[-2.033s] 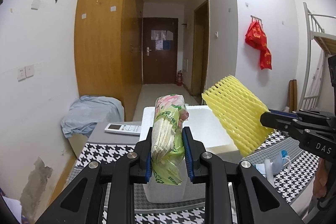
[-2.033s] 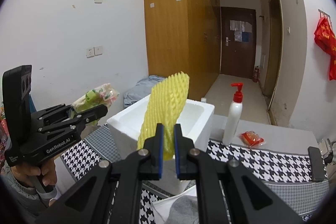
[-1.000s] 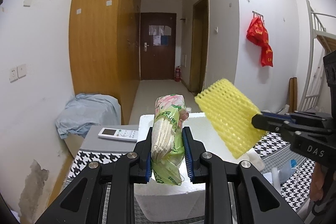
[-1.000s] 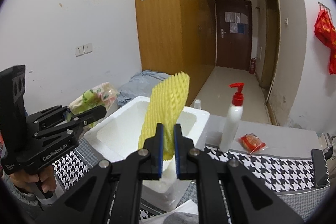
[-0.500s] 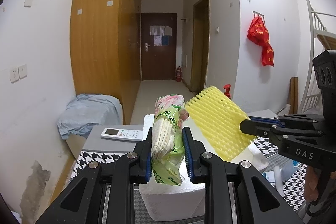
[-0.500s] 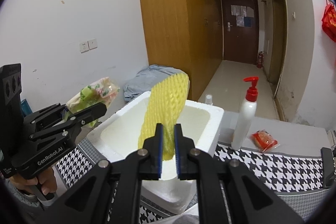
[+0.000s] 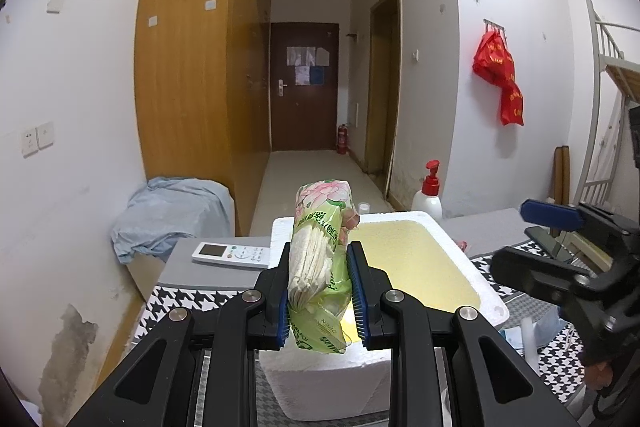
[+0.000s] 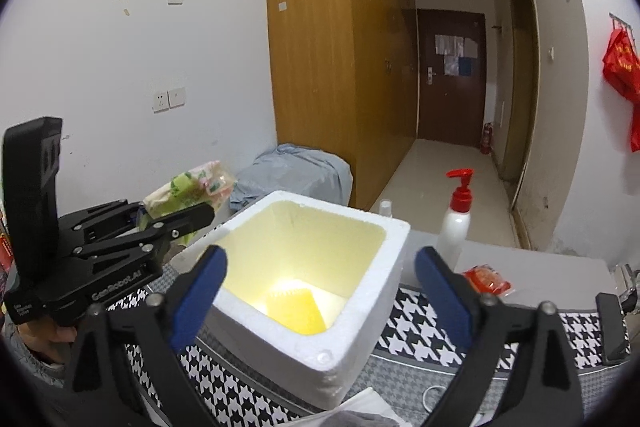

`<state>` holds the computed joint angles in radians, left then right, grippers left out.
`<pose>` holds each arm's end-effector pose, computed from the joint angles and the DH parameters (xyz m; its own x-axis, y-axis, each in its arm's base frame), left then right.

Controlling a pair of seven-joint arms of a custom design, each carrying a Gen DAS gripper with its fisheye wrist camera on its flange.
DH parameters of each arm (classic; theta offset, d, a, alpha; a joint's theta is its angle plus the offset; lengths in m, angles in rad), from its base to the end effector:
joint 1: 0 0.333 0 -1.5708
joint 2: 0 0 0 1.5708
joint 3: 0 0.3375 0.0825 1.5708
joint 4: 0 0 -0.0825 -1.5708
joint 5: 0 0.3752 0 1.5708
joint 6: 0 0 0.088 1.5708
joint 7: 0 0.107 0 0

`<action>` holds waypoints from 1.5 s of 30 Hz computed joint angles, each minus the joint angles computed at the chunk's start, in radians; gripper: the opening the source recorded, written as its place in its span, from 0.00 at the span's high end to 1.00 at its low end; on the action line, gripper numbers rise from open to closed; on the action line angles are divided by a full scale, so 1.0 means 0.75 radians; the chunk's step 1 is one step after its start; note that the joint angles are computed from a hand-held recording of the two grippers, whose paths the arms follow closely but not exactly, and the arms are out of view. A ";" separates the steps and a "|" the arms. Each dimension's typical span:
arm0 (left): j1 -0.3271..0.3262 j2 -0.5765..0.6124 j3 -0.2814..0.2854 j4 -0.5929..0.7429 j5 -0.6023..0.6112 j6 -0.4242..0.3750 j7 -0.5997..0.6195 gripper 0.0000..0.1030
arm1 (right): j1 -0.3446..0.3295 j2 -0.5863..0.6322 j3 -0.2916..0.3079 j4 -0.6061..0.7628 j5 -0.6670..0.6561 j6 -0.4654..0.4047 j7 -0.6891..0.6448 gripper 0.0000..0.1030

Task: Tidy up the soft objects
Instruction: 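Open the right tool to drop the yellow foam net into the box, then lower the green packet into the box and open the left tool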

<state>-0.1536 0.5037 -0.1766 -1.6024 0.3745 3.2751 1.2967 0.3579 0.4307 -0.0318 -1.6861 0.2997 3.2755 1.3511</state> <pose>0.6870 -0.2424 0.5088 -0.3816 -0.9242 0.0142 -0.3631 0.1357 -0.9218 0.6811 0.2034 0.5153 0.2584 -0.9651 -0.0416 -0.4013 -0.0681 -0.9134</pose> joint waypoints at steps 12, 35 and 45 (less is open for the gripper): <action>0.025 0.067 -0.091 0.104 -0.008 -0.061 0.065 0.74 | 0.104 -0.071 -0.136 -0.130 0.064 0.086 -0.027 0.05; -0.109 0.198 -0.003 0.329 -0.083 -0.204 0.141 0.45 | 0.116 -0.120 -0.162 -0.230 0.263 0.151 -0.142 0.05; -0.314 0.139 0.320 0.240 0.003 -0.052 -0.087 0.01 | 0.056 -0.130 -0.094 -0.244 0.257 0.172 -0.152 0.05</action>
